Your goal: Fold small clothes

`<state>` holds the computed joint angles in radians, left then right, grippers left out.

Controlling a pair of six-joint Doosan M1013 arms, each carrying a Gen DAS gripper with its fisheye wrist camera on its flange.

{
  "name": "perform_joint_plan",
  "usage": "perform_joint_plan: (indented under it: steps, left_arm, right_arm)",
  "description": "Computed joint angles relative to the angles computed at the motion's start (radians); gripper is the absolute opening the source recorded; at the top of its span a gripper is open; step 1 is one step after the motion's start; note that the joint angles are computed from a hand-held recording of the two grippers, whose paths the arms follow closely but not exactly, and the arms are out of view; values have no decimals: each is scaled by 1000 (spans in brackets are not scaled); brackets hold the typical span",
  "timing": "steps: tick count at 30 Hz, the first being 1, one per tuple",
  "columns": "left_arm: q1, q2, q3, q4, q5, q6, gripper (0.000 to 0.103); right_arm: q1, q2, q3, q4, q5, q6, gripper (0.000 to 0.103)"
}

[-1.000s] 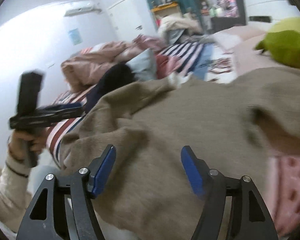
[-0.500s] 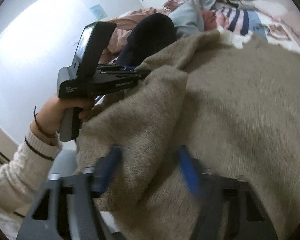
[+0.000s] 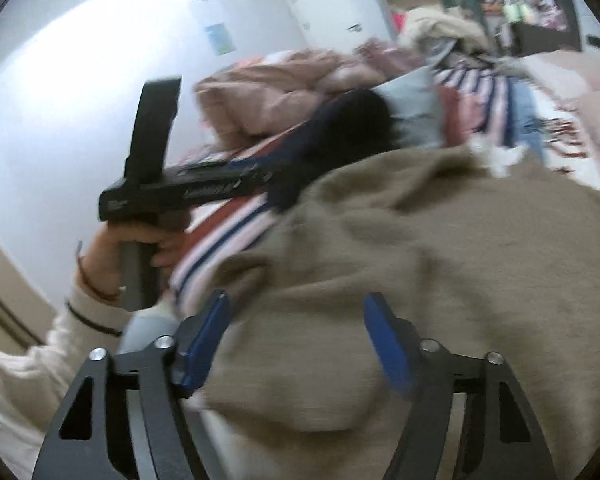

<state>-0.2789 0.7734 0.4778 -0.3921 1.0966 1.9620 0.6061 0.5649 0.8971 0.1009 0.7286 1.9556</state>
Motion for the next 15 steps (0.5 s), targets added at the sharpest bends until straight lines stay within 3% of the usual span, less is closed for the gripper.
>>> perform_joint_plan:
  steps: [1, 2, 6, 7, 9, 11, 13, 15]
  left_arm:
    - [4, -16, 27, -8, -19, 3, 53]
    - [12, -42, 72, -19, -49, 11, 53]
    - [32, -91, 162, -44, -92, 18, 55]
    - [37, -101, 181, -48, -99, 18, 55]
    - [43, -116, 210, -48, -113, 14, 55]
    - [47, -124, 228, -55, -118, 4, 55]
    - [54, -137, 253, -72, -124, 12, 55]
    - [54, -148, 272, -84, -131, 23, 56]
  right_arm:
    - [8, 23, -33, 34, 29, -32, 88]
    - [15, 45, -64, 32, 61, -38, 91]
    - [53, 147, -203, -95, 250, 1, 97]
    - [70, 168, -234, -190, 286, 16, 97]
    - [83, 195, -274, -253, 325, 10, 98]
    - [90, 209, -291, -312, 345, 24, 79]
    - [94, 208, -288, -374, 351, 63, 42]
    - [82, 186, -258, -357, 323, 88, 16]
